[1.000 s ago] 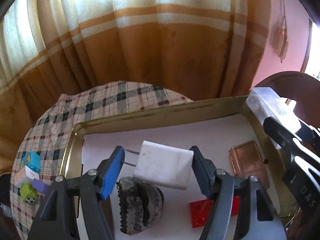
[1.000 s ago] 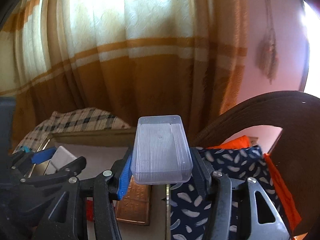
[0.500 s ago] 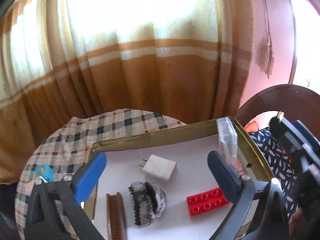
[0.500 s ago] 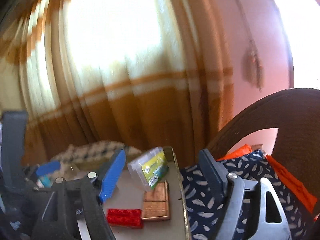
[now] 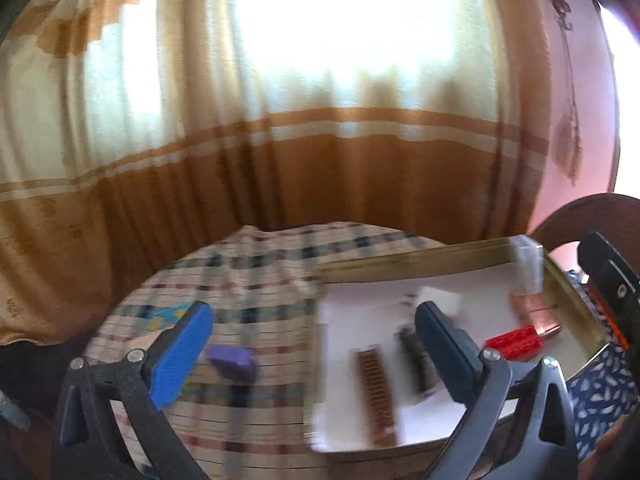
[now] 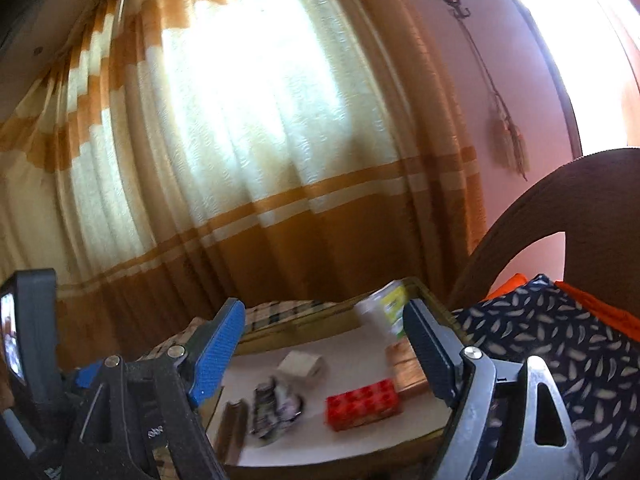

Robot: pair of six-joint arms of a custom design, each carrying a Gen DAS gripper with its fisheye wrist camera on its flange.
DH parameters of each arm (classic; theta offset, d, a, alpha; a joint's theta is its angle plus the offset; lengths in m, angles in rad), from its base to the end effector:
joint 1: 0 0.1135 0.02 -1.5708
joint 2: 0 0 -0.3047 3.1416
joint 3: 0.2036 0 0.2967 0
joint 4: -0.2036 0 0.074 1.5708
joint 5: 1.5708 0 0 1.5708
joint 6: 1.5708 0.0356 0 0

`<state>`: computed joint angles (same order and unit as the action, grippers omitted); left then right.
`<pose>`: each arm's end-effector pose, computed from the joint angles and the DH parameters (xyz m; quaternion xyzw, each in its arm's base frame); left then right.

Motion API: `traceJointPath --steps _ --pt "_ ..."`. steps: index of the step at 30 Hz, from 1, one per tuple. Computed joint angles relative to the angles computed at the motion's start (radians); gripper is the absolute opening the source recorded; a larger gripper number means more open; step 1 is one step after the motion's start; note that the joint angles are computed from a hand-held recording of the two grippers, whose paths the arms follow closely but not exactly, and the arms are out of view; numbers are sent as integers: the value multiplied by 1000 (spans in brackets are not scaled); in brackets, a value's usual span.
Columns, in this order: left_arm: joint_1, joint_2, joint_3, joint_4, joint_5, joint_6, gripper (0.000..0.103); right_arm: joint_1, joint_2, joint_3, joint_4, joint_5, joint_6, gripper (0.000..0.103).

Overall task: Organize rigid objects
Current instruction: 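Withdraw both open grippers from the tray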

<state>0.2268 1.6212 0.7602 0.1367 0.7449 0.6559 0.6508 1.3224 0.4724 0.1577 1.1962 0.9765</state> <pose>0.3418 0.0541 0.1701 0.3269 0.7980 -0.1366 0.4876 0.2181 0.1244 0.1746 0.3576 0.6992 -0.0946 0.6118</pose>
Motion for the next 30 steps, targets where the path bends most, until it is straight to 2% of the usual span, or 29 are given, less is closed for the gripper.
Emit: traceJointPath --steps 2,5,9,16,19,22,26,30 --pt "38 44 18 51 10 1 102 37 82 54 -20 48 39 83" --pt "80 114 74 55 13 4 102 80 184 148 -137 115 137 83" --pt "126 201 138 76 18 -20 102 117 269 212 -152 153 145 83" --pt "169 311 198 201 -9 -92 102 155 385 295 -86 164 50 83" --pt "175 334 192 281 -31 -128 102 168 402 297 -3 166 -24 83" --pt "191 351 219 274 -8 -170 102 188 425 316 4 188 -54 83" --pt "192 353 218 266 -5 -158 102 205 445 315 105 194 -175 83" --pt "184 354 219 260 -17 -147 102 199 452 335 79 177 -177 83"
